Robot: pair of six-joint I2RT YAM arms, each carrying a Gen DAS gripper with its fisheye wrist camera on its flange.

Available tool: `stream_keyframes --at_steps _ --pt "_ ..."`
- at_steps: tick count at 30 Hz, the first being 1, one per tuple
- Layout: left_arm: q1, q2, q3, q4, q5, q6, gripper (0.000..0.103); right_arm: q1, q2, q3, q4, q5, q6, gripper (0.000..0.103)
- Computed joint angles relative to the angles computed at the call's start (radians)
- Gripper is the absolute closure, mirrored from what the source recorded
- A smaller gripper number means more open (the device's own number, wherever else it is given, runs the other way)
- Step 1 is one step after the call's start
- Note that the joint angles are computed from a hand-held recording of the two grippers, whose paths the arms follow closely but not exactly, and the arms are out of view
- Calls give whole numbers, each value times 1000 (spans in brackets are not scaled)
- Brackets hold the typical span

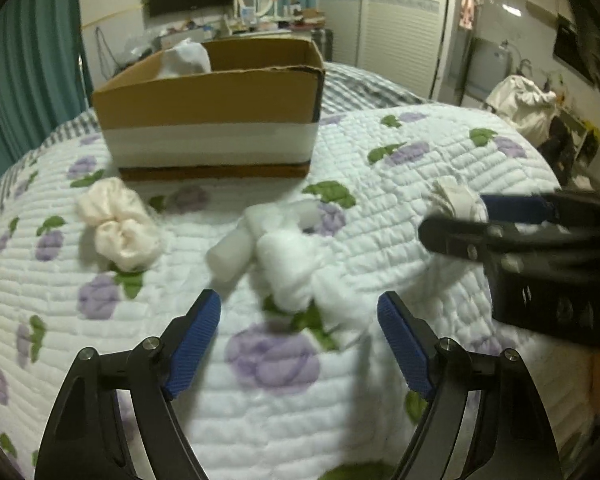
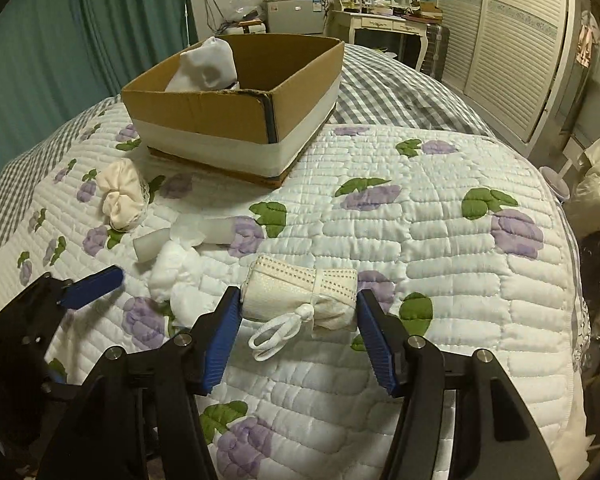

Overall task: Organize soft objects
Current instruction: 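Grasp the white plastic-wrapped bundle with the left gripper, then carry both bundles over the box and open both grippers to drop them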

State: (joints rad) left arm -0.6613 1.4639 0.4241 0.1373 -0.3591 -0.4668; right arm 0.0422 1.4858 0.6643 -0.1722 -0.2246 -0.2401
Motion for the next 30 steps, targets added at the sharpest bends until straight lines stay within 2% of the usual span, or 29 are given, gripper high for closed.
stream_keyframes --at_steps 4,5,6,8,9,10,15,18,22,26,30 --pt "26 85 50 33 -7 -5 23 -6 11 -2 9 -6 4 45" --pt "40 93 53 38 5 -1 32 -7 12 -3 10 -8 4 45" --pt "60 103 55 46 35 2 50 -10 14 -2 10 -12 3 45" --pt "104 110 51 57 107 20 58 -14 15 -2 9 -15 -1 45" --pt "114 101 38 66 118 25 66 -15 16 -2 8 -17 -4 45" --pt "122 84 23 71 127 32 69 -17 16 -2 7 -18 -7 45" --pt "141 -55 -46 19 182 53 71 -12 -14 -15 -3 -6 -8 45" --pt "124 -182 -73 -74 167 58 72 3 -74 -22 -34 19 -3 45" --pt "125 -407 -85 -263 177 51 72 15 -186 -32 -87 30 28 45" --pt "127 -617 -48 -469 150 75 72 60 -313 -37 -147 72 88 45" --pt "197 -742 21 -602 173 144 72 154 -407 7 -222 144 162 45"
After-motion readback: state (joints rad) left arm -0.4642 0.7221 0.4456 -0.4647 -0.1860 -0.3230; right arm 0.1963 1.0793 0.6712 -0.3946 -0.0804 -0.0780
